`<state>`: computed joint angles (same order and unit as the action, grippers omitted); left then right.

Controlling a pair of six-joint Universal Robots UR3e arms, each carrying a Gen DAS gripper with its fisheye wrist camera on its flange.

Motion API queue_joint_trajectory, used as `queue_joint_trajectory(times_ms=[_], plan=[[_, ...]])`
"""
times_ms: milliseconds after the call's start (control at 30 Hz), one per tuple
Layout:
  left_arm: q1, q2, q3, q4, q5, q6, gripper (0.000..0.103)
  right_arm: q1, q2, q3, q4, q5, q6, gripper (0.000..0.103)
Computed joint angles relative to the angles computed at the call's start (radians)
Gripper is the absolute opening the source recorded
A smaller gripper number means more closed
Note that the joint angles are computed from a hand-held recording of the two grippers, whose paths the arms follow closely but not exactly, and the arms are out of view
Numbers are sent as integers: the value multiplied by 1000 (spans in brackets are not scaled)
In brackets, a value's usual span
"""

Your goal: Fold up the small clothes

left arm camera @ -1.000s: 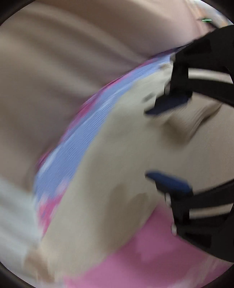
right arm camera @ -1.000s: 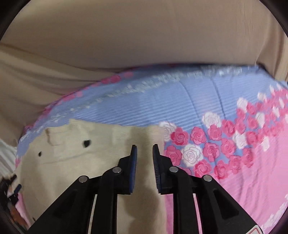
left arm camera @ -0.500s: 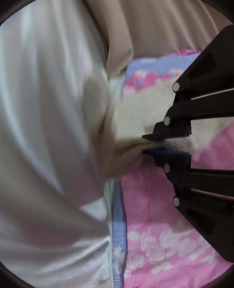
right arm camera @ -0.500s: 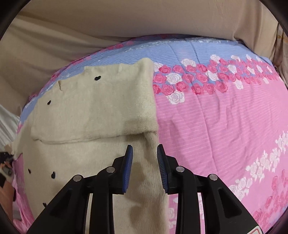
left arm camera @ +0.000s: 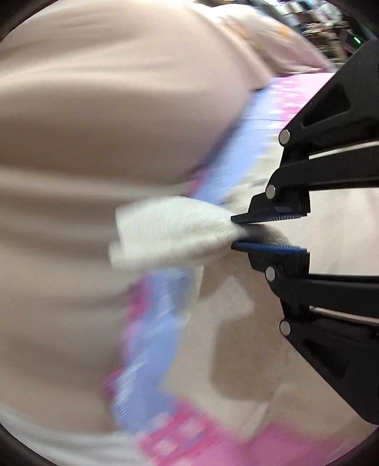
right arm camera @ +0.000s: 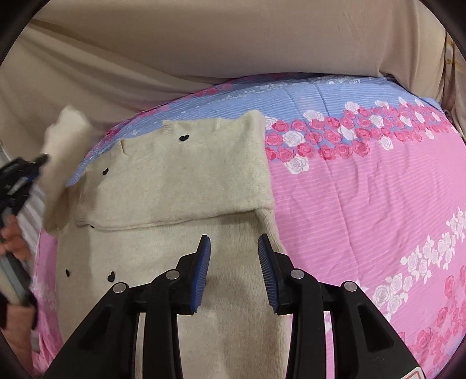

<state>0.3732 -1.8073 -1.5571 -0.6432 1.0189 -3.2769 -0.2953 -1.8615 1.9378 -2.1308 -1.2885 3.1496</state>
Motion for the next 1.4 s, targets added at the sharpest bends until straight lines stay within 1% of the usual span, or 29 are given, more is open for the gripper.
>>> queue_joint_trajectory(times_ms=[33,67,133,167,200,233,300,333,400,467,500,567,633,700,733,800,833,867,900,933,967,1000,1033,1100,1167,1233,1267,1333,1400], plan=[[-47,-19,-12,-13,34,-7,27,-16,-13,12,13,8,-5,35],[-82,-29,-32,-27,58,-15,30,-26,-24,22,20,14,-8,35],[-105,-3,-124,-32,63,-34,37,-51,-45,34,35,38,-25,35],[-85,47,-196,-32,44,-25,38,-55,-42,33,36,50,-35,37],[-63,85,-249,-38,28,-11,44,-53,-24,22,34,65,-40,39],[-11,165,-326,-72,13,22,52,-49,5,5,26,84,-35,42],[69,256,-415,-96,-14,53,54,-34,94,-46,3,136,-15,43],[125,299,-462,-101,-30,77,54,-14,166,-89,-28,162,9,43],[201,372,-503,-137,-37,90,55,26,293,-173,-74,192,50,44],[289,369,-491,-154,-72,82,57,79,454,-307,-95,189,93,48],[335,350,-480,-151,-91,54,58,105,542,-391,-94,175,112,48],[406,306,-459,-133,-134,-4,59,138,659,-510,-83,159,153,48],[473,261,-457,-99,-173,-65,61,155,757,-606,-76,175,202,48],[510,207,-453,-64,-195,-128,61,168,823,-670,-77,190,242,48],[536,180,-461,-38,-224,-159,61,176,856,-704,-72,199,261,48],[545,139,-449,-7,-233,-209,61,197,904,-759,-64,193,283,50],[547,118,-448,19,-244,-232,60,209,921,-779,-70,192,280,38],[540,97,-444,50,-246,-259,58,213,933,-796,-67,201,274,10],[533,77,-442,83,-246,-286,47,216,934,-806,-80,218,280,11],[544,79,-447,86,-255,-286,30,213,918,-791,-120,235,288,11],[545,76,-452,112,-259,-309,25,207,896,-779,-156,254,291,10],[545,77,-465,166,-263,-348,15,194,865,-762,-192,277,299,10],[557,76,-445,160,-262,-353,7,172,820,-731,-234,304,311,10],[578,94,-435,122,-261,-317,8,121,723,-652,-290,317,305,10],[571,92,-422,71,-267,-255,8,53,626,-550,-294,303,249,9],[521,86,-409,46,-222,-214,7,16,578,-469,-230,217,149,9],[491,85,-407,42,-193,-205,7,0,572,-419,-215,186,120,9],[444,84,-416,45,-145,-195,7,-26,581,-334,-217,159,111,9],[406,87,-421,48,-85,-184,7,-49,571,-249,-266,174,133,9]])
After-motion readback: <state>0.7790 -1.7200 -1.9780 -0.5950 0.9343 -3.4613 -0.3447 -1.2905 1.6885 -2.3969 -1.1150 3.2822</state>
